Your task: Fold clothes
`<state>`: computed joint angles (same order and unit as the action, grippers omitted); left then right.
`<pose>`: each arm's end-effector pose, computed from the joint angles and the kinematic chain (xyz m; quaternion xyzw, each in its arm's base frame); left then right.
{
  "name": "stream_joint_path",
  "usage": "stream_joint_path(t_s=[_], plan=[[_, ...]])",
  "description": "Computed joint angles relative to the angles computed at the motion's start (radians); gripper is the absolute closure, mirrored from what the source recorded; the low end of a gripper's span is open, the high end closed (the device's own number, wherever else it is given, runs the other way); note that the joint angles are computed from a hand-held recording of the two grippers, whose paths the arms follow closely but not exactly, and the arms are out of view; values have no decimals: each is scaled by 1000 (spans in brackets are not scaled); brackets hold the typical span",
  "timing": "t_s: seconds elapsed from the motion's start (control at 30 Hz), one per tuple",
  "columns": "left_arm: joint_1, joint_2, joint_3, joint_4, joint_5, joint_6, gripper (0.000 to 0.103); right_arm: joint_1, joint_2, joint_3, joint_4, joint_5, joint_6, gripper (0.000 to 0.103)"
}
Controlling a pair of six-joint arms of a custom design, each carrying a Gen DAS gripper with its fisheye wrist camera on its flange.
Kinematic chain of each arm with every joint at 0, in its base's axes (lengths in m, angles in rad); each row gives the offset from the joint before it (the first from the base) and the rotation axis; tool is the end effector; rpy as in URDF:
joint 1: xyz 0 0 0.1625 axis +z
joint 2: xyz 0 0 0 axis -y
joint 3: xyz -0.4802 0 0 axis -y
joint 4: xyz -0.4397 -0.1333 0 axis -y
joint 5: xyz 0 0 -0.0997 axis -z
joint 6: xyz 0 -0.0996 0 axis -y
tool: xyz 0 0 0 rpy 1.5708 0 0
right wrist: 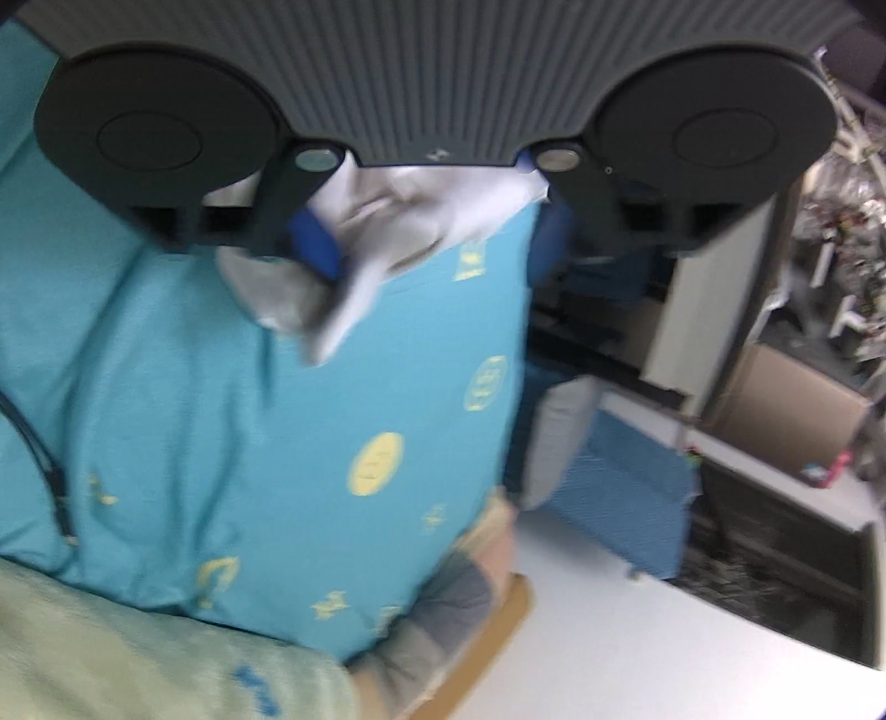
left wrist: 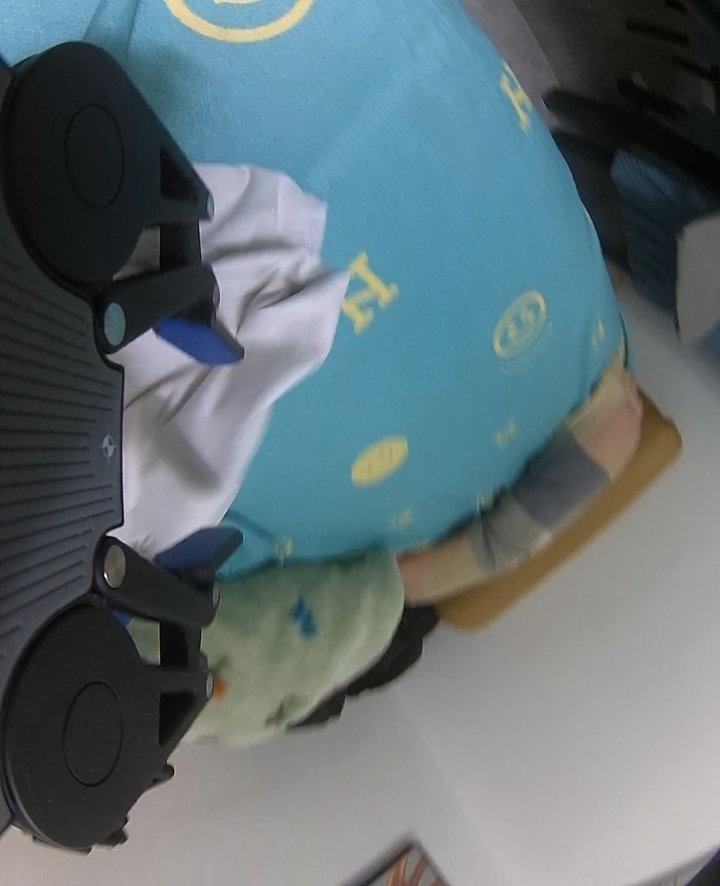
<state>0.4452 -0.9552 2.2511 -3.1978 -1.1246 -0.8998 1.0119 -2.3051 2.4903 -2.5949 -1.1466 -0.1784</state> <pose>-0.3935 -0.3831 0.0788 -0.0721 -0.9599 0.2702 0.0208 0.0181 -0.2998 0.4515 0.0847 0.8929 -0.4407 0.0359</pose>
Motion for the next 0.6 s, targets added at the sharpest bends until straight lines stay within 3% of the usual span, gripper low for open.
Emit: stream_joint_path(t_s=[0.07,0.17,0.27,0.33,0.37,0.4,0.43,0.47,0.5,0.53,0.6], plan=[[-16,-6,2,7,31,28,21,38,3,7,-50,-44,-73,20],[-34,-1,-14,80,117,51,20,117,62,17,-168,-194,-132,19],[-30,28,-44,189,200,40,20,152,137,16,-240,-283,-151,19],[-11,54,-62,222,206,49,21,176,188,20,-298,-341,-167,29],[-2,67,-70,234,207,54,26,189,211,26,-330,-370,-181,32],[5,79,-75,232,205,61,30,197,225,33,-358,-392,-200,51],[9,87,-74,225,209,68,40,201,234,42,-385,-410,-222,73],[10,92,-71,213,216,74,66,200,236,50,-403,-414,-241,78],[3,91,-63,188,235,77,85,191,228,57,-413,-399,-254,80],[-4,90,-54,162,255,81,96,189,222,61,-428,-387,-260,83],[-19,90,-39,107,292,90,97,197,219,66,-467,-375,-267,85]])
